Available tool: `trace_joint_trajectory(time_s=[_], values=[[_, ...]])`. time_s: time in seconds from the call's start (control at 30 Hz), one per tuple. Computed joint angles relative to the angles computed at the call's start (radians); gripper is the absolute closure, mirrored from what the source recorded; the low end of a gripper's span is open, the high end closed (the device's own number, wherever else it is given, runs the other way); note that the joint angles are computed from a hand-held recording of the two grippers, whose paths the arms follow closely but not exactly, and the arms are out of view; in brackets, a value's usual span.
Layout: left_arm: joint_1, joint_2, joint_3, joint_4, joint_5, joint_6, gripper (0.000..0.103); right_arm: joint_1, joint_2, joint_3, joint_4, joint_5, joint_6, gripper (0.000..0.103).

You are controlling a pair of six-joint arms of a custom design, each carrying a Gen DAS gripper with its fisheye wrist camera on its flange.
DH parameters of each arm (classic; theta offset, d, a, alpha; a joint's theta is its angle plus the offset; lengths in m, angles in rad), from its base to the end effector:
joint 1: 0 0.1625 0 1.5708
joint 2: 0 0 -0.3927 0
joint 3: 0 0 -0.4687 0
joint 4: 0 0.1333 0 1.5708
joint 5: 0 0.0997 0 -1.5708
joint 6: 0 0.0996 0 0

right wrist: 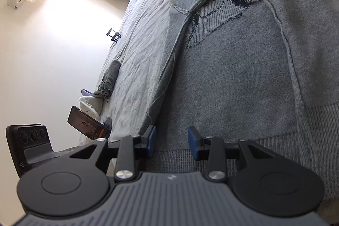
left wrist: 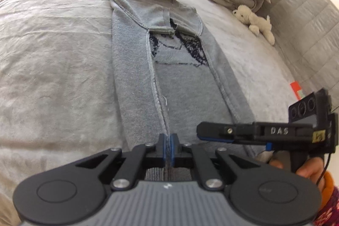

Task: Fold clothes

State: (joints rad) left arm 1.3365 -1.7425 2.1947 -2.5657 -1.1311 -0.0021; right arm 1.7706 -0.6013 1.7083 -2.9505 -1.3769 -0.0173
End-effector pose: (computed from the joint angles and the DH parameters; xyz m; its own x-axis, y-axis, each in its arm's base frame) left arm 0.0580 -0.5139 0.3189 -0.9316 -0.0055 -0.3634 0.1968 0.8329 -0.5172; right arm 0.2796 -0.6125 -0.1018 -0.9480 -0.2619 -0.1809 -0.2076 0.9395 -0.2725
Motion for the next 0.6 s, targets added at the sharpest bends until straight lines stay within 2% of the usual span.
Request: trace_joint_trajectory(time_s=[0.07,0.27,0.5,0.53,0.6], values=[[-0.004,0.002,-0.005,-0.011,-0.033,-0.028,0.099,-0.002,-0.012,0.013,-0.015,0.008,0.0,0.065],[-0.026,0.087,-0.027,-0.04,-0.028,-0.082,0.099,0.0,-0.04,0.043,-0.084,-0.059,-0.005,0.065],[-0.008,0.2,-0.079,0.023,-0.008,-0.047,0.098,-0.005,-0.049,0.05,-0.101,-0.13,-0.008,0.065],[-0.003,0.192,-0.078,0.018,-0.025,-0.038,0.098,-0.004,-0.047,0.047,-0.097,-0.137,-0.009,0.065],[0.006,0.173,-0.075,-0.006,-0.058,-0.017,0.091,-0.001,-0.042,0.035,-0.085,-0.149,-0.014,0.065]])
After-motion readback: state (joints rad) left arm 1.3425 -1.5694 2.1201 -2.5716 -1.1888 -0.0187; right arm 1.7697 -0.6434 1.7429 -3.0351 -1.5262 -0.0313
